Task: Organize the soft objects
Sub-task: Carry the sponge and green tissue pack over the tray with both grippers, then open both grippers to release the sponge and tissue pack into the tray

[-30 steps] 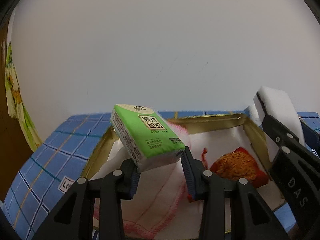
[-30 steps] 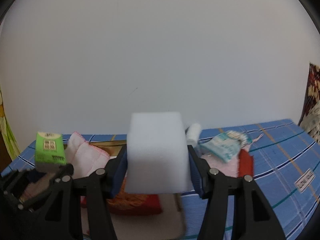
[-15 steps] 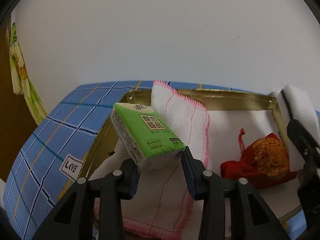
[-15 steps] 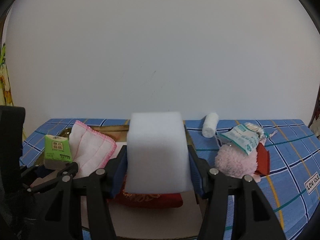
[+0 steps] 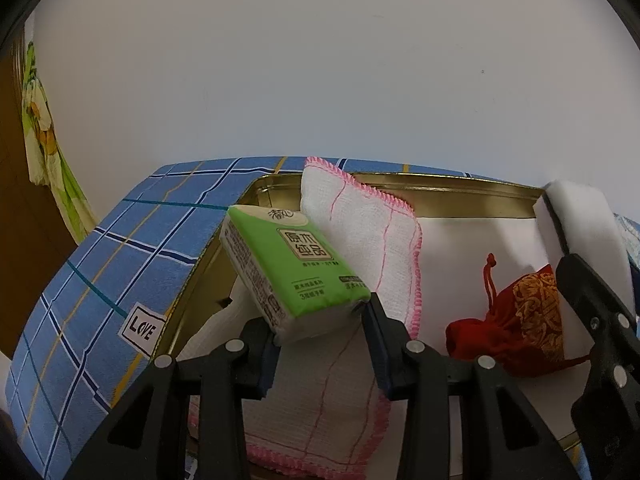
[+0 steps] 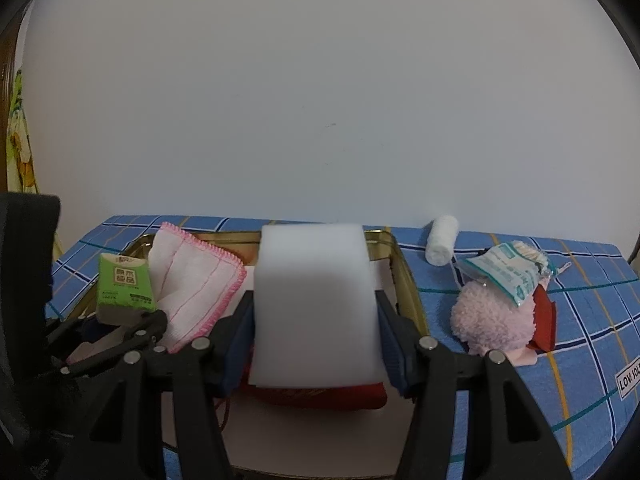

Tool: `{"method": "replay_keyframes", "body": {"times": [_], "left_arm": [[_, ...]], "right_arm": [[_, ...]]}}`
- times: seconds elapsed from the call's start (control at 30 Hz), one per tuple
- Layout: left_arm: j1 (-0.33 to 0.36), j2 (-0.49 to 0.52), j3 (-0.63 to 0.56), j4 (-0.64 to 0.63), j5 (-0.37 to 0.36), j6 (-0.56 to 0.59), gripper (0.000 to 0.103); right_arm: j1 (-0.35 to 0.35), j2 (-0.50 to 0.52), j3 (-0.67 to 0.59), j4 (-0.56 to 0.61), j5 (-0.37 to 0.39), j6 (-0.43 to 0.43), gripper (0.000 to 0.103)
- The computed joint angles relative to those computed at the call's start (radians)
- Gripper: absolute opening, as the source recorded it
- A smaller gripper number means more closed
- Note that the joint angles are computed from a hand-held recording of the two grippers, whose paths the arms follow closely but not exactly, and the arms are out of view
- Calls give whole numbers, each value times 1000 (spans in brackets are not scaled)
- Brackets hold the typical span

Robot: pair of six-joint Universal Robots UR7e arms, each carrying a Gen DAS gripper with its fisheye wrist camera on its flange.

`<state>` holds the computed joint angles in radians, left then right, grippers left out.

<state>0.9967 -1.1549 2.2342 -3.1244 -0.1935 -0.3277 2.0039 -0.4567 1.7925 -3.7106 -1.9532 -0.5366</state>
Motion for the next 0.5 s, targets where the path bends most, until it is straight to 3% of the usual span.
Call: {"method": "replay_keyframes", "body": {"times": [0.33, 0.5], "left_arm": [[-9, -7, -6, 106, 21, -89, 42], [-6, 3, -11, 73, 26, -52, 42]], "right_arm": [[1, -6, 10, -2, 18, -10, 58], [-3, -10, 16, 2, 39, -16, 65]]}}
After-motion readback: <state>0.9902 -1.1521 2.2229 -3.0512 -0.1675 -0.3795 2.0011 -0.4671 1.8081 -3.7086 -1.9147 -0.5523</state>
